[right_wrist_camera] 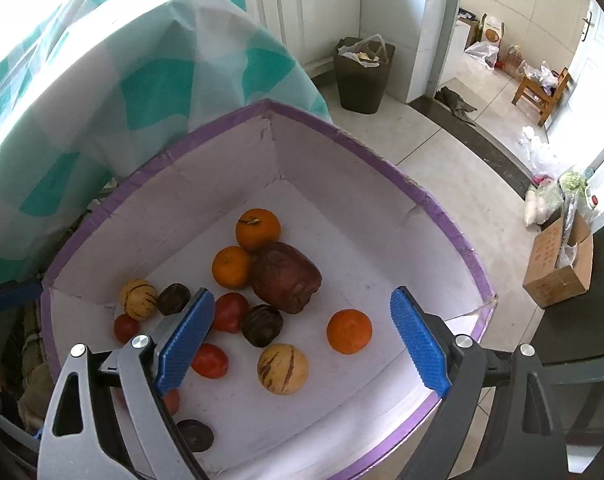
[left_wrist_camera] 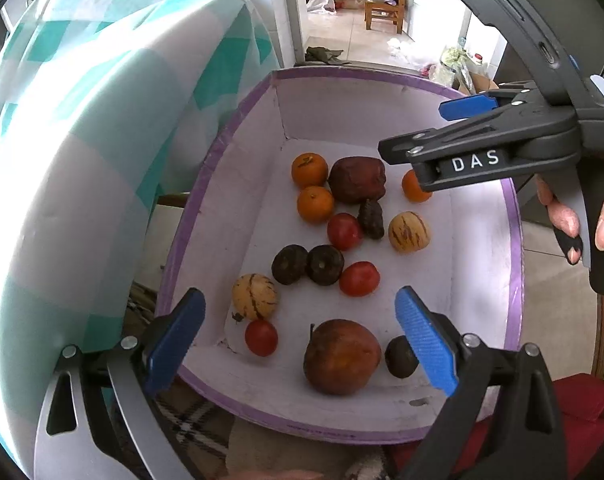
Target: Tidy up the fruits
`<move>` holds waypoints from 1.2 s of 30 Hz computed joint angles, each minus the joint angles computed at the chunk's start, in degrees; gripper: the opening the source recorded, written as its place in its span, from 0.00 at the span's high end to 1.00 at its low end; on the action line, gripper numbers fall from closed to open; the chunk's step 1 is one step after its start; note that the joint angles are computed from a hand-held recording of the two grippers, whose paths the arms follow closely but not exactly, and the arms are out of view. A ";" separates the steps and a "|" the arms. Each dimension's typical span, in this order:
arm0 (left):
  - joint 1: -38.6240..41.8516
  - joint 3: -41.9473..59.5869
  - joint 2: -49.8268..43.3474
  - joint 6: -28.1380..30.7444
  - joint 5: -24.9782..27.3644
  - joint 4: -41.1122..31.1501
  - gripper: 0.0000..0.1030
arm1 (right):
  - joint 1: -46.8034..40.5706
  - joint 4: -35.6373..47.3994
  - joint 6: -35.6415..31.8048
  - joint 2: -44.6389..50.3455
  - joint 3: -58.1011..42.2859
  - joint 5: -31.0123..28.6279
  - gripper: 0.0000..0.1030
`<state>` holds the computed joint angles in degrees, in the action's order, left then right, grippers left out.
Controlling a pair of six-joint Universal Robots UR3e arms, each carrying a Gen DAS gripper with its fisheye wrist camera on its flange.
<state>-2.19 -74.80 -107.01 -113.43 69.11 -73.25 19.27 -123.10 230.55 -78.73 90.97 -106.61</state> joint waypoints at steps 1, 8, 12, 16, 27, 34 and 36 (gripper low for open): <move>-0.03 0.06 -0.09 -0.06 0.05 -0.03 0.07 | 0.06 0.07 -0.05 0.12 -0.19 0.01 0.16; -0.13 0.82 -0.46 -0.47 0.32 -0.71 0.07 | -0.08 1.28 -0.82 1.36 -1.90 1.01 0.16; -0.07 1.06 -0.62 -0.46 0.41 -1.08 0.07 | -0.15 1.88 -1.05 2.01 -2.70 1.46 0.16; -0.13 1.30 -1.01 -0.71 0.62 -1.18 0.07 | -0.07 2.02 -1.25 2.79 -3.43 1.84 0.16; -0.33 1.91 -1.52 -1.03 1.23 -1.81 0.07 | 0.02 2.12 -1.53 4.44 -4.47 2.96 0.16; -0.38 2.13 -1.67 -1.03 1.41 -2.04 0.07 | -0.02 1.81 -1.80 5.03 -4.58 3.52 0.16; -0.39 2.14 -1.69 -1.05 1.42 -2.01 0.07 | -0.04 1.72 -1.88 5.28 -4.67 3.65 0.16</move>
<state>-2.58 -72.66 -108.70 -114.48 70.53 -75.26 19.23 -121.38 228.66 -73.45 86.30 -102.96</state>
